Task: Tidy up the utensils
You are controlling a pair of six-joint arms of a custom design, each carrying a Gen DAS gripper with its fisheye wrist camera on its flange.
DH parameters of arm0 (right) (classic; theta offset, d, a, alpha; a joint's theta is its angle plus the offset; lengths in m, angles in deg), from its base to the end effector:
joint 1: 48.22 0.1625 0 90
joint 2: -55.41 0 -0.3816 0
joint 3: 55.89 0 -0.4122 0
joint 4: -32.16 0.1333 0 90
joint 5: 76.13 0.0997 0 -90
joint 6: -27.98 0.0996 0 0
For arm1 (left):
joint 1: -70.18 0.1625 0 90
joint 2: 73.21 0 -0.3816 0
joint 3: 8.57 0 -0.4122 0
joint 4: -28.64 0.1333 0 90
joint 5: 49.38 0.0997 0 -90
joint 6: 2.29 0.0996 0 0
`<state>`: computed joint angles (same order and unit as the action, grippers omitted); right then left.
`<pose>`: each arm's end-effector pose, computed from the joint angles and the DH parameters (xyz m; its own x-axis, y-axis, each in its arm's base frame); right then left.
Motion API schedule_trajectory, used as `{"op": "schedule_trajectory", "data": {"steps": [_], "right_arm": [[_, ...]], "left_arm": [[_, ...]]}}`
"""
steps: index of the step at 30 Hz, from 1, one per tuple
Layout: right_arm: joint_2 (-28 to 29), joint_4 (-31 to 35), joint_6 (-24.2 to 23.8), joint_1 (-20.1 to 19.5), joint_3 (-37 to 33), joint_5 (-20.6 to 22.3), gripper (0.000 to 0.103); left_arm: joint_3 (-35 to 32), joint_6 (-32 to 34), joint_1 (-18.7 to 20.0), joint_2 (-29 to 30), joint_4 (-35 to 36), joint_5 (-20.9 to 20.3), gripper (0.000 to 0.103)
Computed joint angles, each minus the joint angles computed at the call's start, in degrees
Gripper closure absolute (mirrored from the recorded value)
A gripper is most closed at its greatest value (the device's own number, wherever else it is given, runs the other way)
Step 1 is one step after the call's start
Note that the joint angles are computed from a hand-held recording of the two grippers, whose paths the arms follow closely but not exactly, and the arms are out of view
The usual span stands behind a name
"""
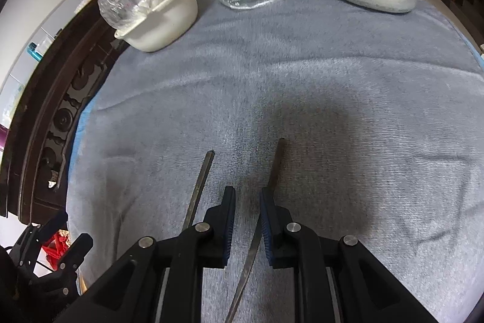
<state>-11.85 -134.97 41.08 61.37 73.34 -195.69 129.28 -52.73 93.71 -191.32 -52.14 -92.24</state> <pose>0.2336 -0.4052 0.0930 -0.9136 0.0404 0.4045 -0.1197 0.9242 -0.3626 -0.1584 -0.2940 0.2523 -0.5842 0.2181 -0.7818 0.5524 0.8125 -0.1861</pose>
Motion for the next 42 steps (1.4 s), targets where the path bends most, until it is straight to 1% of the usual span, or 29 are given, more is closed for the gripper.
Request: {"op": "schedule_trajectory", "data": {"steps": [6, 10, 14, 18, 19, 20, 21, 23, 26, 29, 31, 32, 33, 36, 39, 42], "right_arm": [[2.3, -2.2, 0.1, -0.2, -0.9, -0.5, 0.084], [3.2, -4.3, -0.9, 0.0, -0.5, -1.4, 0.085], [1.3, -5.9, -1.0, -0.2, 1.4, -0.1, 0.085], [-1.5, -7.9, -1.1, 0.1, 3.0, -0.7, 0.082], [-2.3, -7.8, -1.1, 0.2, 3.1, -1.2, 0.081], [-2.8, -7.2, -0.9, 0.3, 3.0, -1.7, 0.074], [-3.0, -6.6, -0.7, 0.2, 2.9, -2.0, 0.065], [-2.8, -6.4, -0.8, -0.2, 2.4, -2.1, 0.057], [-1.0, -5.6, -1.0, -0.2, 1.0, -4.0, 0.057], [1.0, -4.1, -0.5, -1.1, -0.1, -4.2, 0.067], [3.2, -5.9, -2.0, -0.1, -0.8, -7.5, 0.073], [4.1, -6.1, -2.7, 0.5, -1.3, -9.2, 0.080], [4.3, -6.8, -3.3, 0.7, -1.1, -9.7, 0.088], [4.7, -9.2, -5.6, 0.7, -0.1, -10.0, 0.093], [3.7, -10.8, -6.1, 0.1, 1.4, -9.4, 0.093], [2.1, -11.3, -6.5, -0.4, 3.0, -8.9, 0.093]], "left_arm": [[-0.1, 3.7, 2.6, 3.3, -5.8, -0.1, 0.037], [-0.5, 8.0, 4.9, 6.0, -12.7, -1.9, 0.037], [-0.8, 11.5, 6.3, 8.5, -18.8, -4.0, 0.037], [-1.5, 14.4, 7.5, 12.2, -24.3, -5.3, 0.037], [-1.6, 14.9, 7.9, 12.9, -25.3, -5.7, 0.037], [-1.8, 15.4, 8.3, 13.6, -26.2, -6.1, 0.037], [-2.1, 15.8, 8.6, 14.5, -27.1, -6.5, 0.037], [-2.4, 16.4, 9.0, 15.8, -28.7, -7.2, 0.037], [-3.0, 17.3, 9.7, 18.0, -30.6, -8.1, 0.037], [-3.3, 17.8, 10.4, 19.1, -31.5, -9.2, 0.037], [-3.4, 18.1, 10.9, 19.3, -31.7, -9.9, 0.037], [-3.5, 18.4, 11.2, 19.5, -31.9, -10.2, 0.037], [-3.7, 18.8, 11.5, 19.8, -32.1, -10.7, 0.037], [-4.1, 20.4, 12.3, 20.7, -34.0, -12.4, 0.037], [-4.5, 22.9, 13.0, 22.5, -36.6, -14.2, 0.038], [-5.3, 24.4, 14.0, 25.1, -38.1, -15.9, 0.044]]}}
